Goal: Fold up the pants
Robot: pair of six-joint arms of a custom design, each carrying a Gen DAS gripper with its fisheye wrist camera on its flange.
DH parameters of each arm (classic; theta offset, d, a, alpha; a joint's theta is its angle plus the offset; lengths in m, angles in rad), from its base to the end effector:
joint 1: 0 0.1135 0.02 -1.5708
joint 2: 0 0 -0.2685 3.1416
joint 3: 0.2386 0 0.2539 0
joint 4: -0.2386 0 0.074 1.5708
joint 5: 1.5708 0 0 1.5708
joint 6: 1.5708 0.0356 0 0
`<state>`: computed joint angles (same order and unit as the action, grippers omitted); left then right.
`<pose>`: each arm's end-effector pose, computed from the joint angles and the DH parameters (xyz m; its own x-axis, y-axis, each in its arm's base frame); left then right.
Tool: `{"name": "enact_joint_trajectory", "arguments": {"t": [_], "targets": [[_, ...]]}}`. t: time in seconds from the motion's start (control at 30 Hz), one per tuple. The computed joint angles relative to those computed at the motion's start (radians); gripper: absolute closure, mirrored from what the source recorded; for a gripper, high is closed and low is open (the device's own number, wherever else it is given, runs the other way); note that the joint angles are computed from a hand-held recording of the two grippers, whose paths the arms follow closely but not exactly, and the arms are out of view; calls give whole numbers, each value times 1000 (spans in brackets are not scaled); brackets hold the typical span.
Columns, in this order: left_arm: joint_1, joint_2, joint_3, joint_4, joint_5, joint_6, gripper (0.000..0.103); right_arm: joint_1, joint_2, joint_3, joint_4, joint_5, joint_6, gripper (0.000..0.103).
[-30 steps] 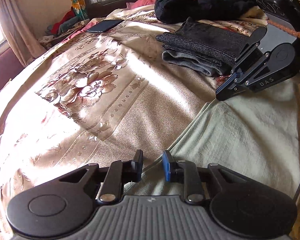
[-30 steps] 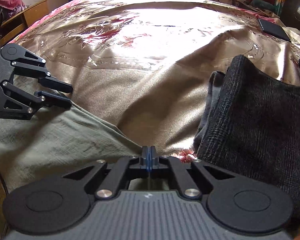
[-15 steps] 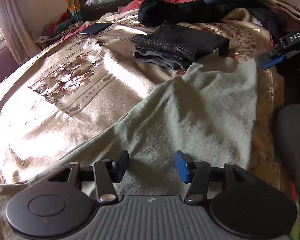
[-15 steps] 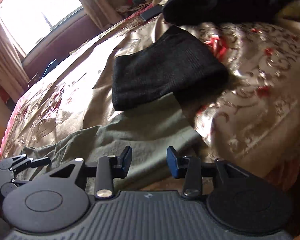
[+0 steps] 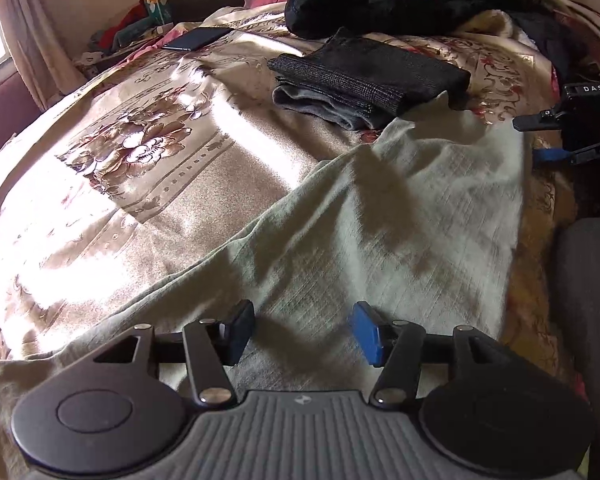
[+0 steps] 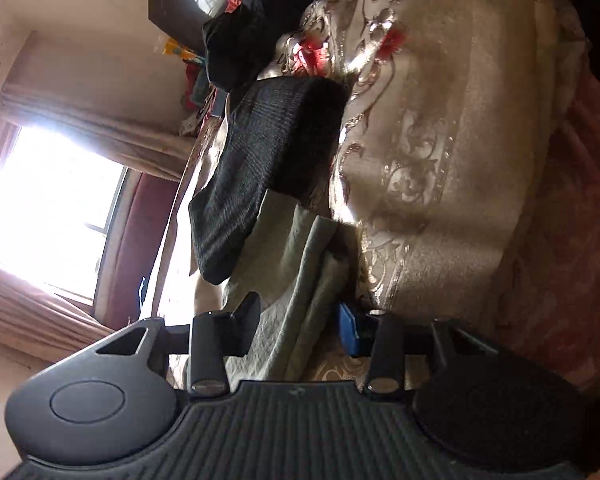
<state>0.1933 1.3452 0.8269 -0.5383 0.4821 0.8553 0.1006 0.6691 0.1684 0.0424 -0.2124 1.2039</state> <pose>0.2543 0.0330 0.2132 -0.5201 0.5796 -0.6273 0.6801 0.7254 0.1064 0.1507 0.0228 0.1661 -0.4251 0.8742 -0.2346 0.3082 0.3835 0.8706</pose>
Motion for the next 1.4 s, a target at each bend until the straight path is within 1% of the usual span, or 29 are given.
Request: {"name": "enact_joint_trajectory", "arguments": {"t": [0.03,0.1,0.13,0.2,0.23,0.3,0.33,0.37,0.43,0.5,0.57,0.63,0.73,0.77,0.83,0.9,0.93,0.97,1.03,1.1,1.27,1.3,1.33,1.37,1.4], "targets": [[1,2,2,-3,1,9,35,-7,-13,-24,33,-2,32,62],[0,-2,0,-2,-3,20,33,-8,-87,-107,119,18,142,61],[-2,-7,-5,3,-6,20,32,1,-115,-133,138,33,173,61],[-6,-17,-17,14,-8,27,32,-2,-219,-163,85,40,190,61],[-7,-19,-20,17,-7,30,32,2,-242,-167,67,45,192,61],[-4,-15,-19,18,-2,32,32,-3,-246,-154,29,44,186,67],[0,-8,-13,13,2,31,32,-4,-224,-137,7,53,181,82],[2,-4,-9,10,4,28,31,-11,-183,-116,-11,57,177,99],[2,0,-3,4,4,22,31,-20,-164,-122,8,59,190,98],[5,-1,-4,6,7,36,31,-16,-139,-84,-25,85,139,99],[11,-1,0,-4,18,45,31,-38,-142,-63,-37,89,106,99],[12,-5,-1,-20,34,58,31,-78,-96,-52,-16,76,74,99],[8,-24,-36,10,39,67,30,-91,6,-75,85,66,124,99],[11,-26,-42,17,42,65,30,-88,28,-83,133,67,144,96],[22,-17,-37,10,57,45,30,-65,7,-90,148,97,189,91],[32,-14,-38,10,69,50,30,-30,-52,-105,145,135,239,73],[34,-16,-43,15,75,57,29,-1,-92,-117,143,166,263,57],[37,-16,-45,16,80,61,29,25,-97,-123,165,195,285,45],[54,-7,-43,11,101,70,29,60,-93,-126,182,221,297,35],[69,3,-39,4,118,76,28,82,-50,-123,211,248,304,35],[96,16,-41,5,151,86,27,96,193,-6,265,237,201,35],[97,16,-41,5,154,79,27,116,243,26,269,254,188,36],[97,12,-43,7,154,72,27,123,286,47,294,237,159,52],[98,6,-46,8,153,67,27,113,337,70,313,191,148,86],[98,2,-47,8,151,64,27,107,408,105,321,136,173,99]]}}
